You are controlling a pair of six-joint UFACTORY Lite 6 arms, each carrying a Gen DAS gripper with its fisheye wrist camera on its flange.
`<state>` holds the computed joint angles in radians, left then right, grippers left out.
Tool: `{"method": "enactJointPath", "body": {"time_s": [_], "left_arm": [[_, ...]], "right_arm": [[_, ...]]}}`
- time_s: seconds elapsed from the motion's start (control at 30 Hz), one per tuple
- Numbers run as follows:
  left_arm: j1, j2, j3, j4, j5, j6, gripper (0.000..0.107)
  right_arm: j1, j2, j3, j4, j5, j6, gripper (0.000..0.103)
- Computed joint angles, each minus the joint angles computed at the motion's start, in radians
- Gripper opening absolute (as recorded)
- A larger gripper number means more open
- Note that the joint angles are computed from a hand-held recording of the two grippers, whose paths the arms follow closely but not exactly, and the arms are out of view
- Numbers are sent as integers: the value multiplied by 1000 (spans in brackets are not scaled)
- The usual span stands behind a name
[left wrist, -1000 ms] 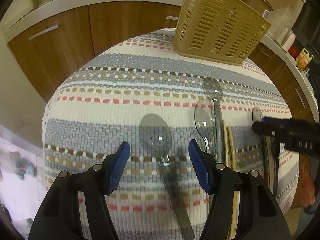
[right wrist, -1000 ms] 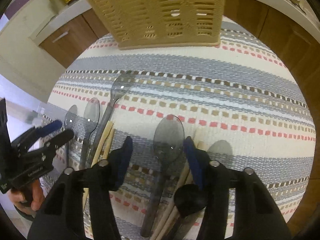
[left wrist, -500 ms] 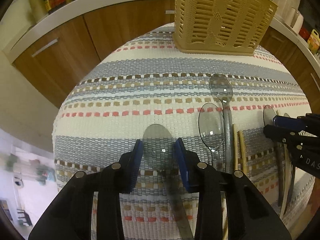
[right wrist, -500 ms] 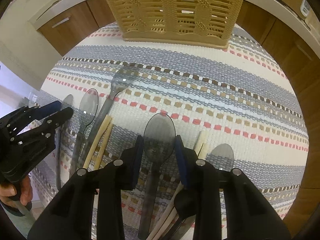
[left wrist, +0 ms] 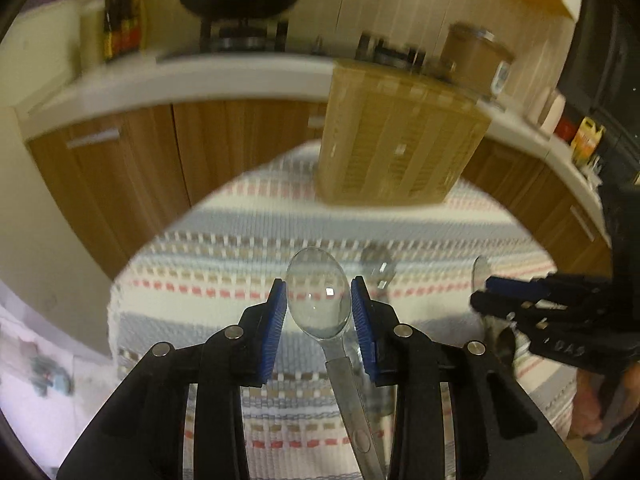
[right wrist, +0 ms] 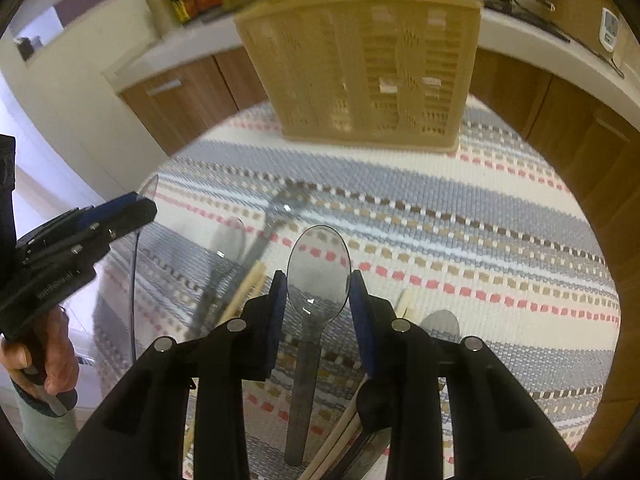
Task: Organize utensils
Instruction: 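Lift both spoons over the beige basket and open both tools to drop them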
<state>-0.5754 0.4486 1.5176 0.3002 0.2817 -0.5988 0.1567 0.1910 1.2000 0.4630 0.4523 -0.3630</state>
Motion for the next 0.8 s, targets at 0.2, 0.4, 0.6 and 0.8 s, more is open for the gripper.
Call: {"method": "enactJointPath", "body": {"time_s": [0.2,0.4,0.6,0.8], "left_arm": [[-72,-78,22,491,15,-492,31],[-146,-68,157,811,141,-783,31],[-159,27,366,837,213,-765,31],[-164,162,612,867,277,-716,31]], "right_arm": [[-5,-139,-67,76,-49,-82,29],[-40,-216,-49,141,-56,-159,29],[-104,-234,34,188,-24,-215,29],[-165,-191,155,245,-6,-282,29]]}}
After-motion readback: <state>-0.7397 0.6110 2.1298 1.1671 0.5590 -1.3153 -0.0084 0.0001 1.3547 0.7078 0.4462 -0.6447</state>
